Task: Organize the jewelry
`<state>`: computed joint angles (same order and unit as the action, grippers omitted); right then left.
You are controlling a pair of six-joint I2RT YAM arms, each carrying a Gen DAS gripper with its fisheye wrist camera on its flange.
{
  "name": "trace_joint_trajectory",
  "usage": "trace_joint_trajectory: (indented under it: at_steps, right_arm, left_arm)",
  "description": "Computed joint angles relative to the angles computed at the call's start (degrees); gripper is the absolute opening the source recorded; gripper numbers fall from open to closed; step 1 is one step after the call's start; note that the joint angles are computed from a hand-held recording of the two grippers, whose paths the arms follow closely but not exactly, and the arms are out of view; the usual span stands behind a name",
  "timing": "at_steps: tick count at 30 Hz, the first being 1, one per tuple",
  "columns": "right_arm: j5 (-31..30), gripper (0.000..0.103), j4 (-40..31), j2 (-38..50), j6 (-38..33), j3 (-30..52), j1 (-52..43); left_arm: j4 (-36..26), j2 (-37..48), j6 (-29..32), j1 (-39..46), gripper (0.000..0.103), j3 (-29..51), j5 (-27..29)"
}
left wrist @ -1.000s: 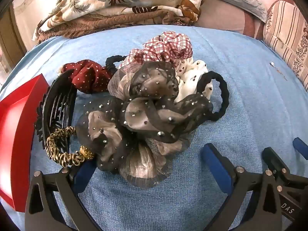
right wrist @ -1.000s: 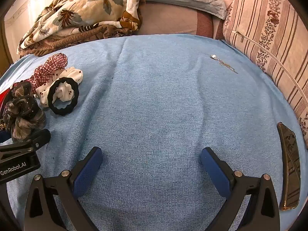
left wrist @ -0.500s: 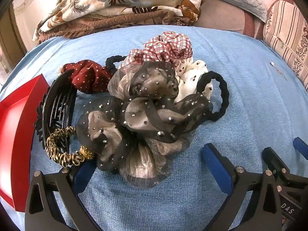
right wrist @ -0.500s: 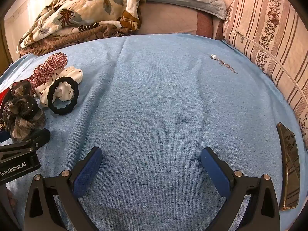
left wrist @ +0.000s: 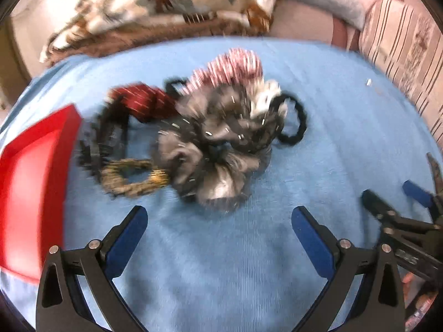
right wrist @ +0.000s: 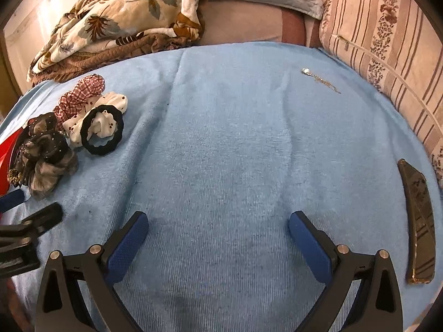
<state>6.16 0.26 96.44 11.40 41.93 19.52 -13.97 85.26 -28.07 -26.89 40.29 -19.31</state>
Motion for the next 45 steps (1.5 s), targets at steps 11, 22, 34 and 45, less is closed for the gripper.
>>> trace_joint_trajectory:
  at_steps: [11,22,34,45]
  right_arm:
    - [10.66,0.101,-1.62,-23.74,1.97,-9.22,6.73]
    - [20.45,0.102,-5.90,-33.80,1.77,-10.32,15.41]
    - [11.41,0.102,-6.87,-37.16,3.28,-10.72,12.93]
    - [-7.35,0.102,-9.48,-32.33,7.40,-9.30,5.66]
  left_arm:
    - [-21.29,-28.18,-11.15,-18.29,0.103,-2.23,-27.44]
    - [-34.04,-28.73,-23.04,-28.63,0.103,1.44,-35.09]
    - [-38.33,-27.42,-28.29,-33.15,0.103,3.22,-38.72]
    - [-36.81,-27.70,-26.86,-30.22,0.103,2.35,-35.31]
